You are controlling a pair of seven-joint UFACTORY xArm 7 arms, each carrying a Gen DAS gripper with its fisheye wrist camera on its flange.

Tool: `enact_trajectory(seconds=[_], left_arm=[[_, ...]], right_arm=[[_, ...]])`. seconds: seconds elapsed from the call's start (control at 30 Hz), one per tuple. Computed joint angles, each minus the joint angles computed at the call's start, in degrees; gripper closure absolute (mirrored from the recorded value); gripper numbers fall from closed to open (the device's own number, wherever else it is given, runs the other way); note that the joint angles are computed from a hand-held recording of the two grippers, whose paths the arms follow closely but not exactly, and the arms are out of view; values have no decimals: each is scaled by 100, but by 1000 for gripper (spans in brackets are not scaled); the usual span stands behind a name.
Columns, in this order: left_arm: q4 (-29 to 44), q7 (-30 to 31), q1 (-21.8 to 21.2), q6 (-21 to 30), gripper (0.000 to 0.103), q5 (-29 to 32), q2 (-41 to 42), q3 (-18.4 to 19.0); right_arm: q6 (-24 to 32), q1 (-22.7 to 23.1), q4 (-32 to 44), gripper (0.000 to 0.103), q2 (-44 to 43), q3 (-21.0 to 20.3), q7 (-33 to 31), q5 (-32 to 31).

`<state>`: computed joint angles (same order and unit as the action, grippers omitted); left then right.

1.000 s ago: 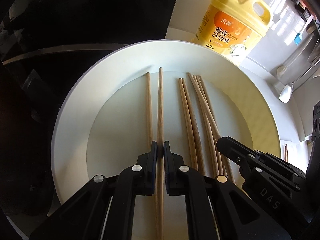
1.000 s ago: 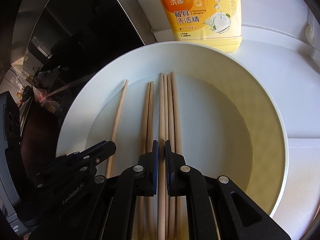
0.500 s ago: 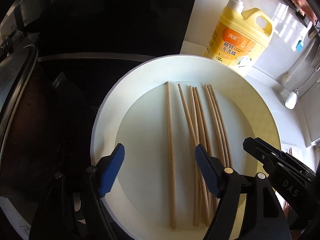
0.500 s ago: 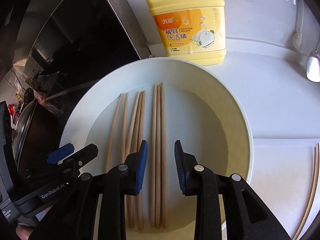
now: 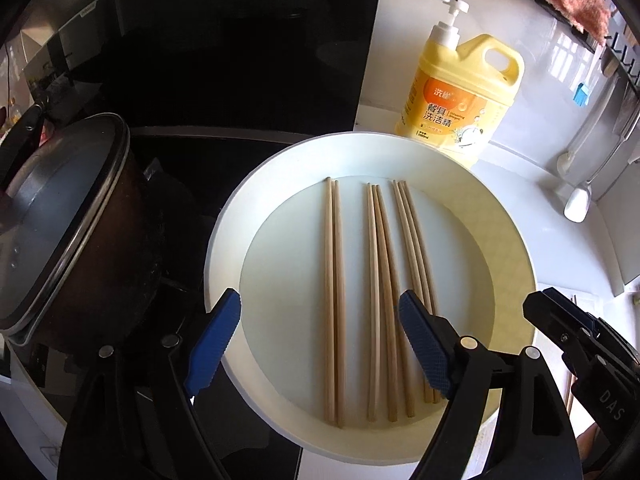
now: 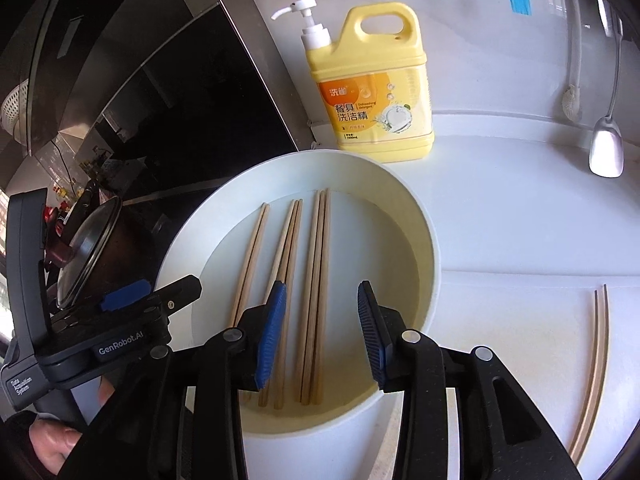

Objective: Organize utensils
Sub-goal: 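Open both tools to drop the chopsticks into the basin, then move both open tools back over the last two chopsticks on the board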

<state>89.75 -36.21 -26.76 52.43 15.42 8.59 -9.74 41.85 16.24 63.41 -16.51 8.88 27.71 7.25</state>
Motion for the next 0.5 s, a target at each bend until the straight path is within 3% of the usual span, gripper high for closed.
enact_trajectory(seconds=[0.27,0.5], left_arm=[[-144,-856,-435,135,19,512,-329,-282],[-4,-1655,-996,390,13,897,-273,-595]], right_arm=[[355,-150,-997,55,-1541,-284,-343,35],[1292,-534,-1940,51,-3157,-694,-812,-48]])
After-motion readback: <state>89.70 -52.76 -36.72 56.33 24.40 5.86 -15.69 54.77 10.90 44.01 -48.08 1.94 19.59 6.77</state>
